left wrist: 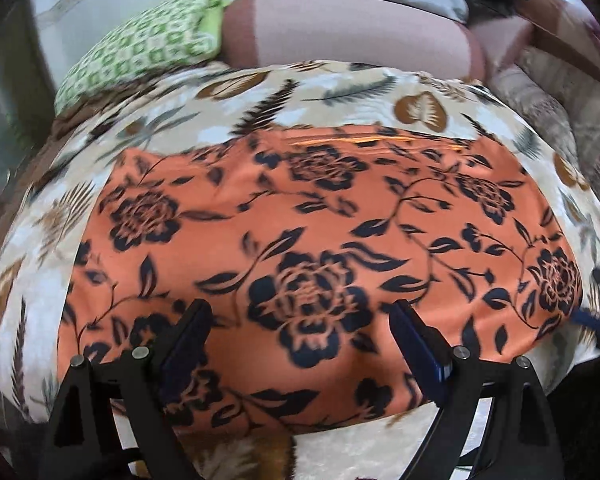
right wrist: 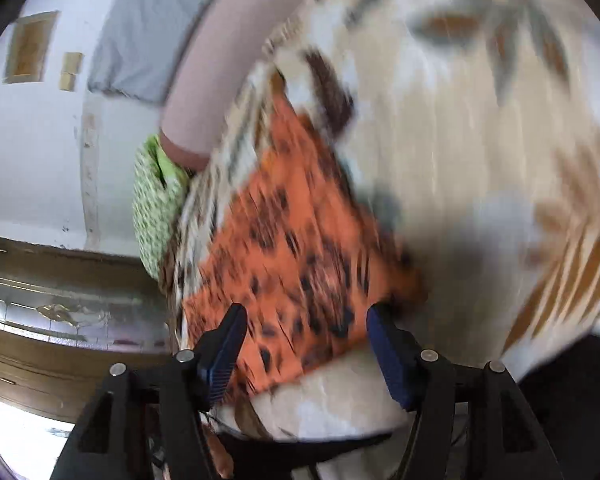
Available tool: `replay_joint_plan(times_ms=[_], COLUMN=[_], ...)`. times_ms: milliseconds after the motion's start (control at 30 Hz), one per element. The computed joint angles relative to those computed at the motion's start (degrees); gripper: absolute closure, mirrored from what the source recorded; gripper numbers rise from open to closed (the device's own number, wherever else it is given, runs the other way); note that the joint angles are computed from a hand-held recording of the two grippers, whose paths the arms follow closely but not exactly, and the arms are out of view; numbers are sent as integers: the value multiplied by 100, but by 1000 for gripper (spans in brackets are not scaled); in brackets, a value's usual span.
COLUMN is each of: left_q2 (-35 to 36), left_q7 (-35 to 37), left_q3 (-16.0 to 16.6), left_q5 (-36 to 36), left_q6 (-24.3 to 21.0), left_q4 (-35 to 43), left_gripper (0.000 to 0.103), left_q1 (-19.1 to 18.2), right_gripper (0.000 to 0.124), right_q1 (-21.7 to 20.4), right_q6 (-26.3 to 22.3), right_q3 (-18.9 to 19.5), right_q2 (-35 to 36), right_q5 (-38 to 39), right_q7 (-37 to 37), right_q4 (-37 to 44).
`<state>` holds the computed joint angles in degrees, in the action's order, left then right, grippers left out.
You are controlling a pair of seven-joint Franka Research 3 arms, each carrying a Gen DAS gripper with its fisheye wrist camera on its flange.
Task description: Fold small clothes
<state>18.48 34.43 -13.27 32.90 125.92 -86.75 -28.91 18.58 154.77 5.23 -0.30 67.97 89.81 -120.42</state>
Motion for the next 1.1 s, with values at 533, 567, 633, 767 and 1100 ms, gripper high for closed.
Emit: replay_joint_plan(times_ms=[533,567,633,767,1100], left_q2=[-237,-218,-224,-235,300], left_q7=[-144,-115,-125,-266,92], left_q3=[-73,-71,-55,-22,29], left_q5=[26,39,62,77,170], left_q6=[8,-7,7,-60,-530], left_q4=[-362,-338,-356,-394,153], left_gripper=[13,13,13,13,11], left_q1=[146,131,117,118,7], right_gripper=[57,57,70,93,83], right_q1=[-17,-33,-70,-44,-145], right_q6=[485,532,565,593,366], right_q3=[56,52,63,31,127], right_q2=[305,393,577,703,899], right_q5=[1017,942,702,-925,-1359], right_q7=[49,49,7,781,668], right_q4=[37,157,427,606,744])
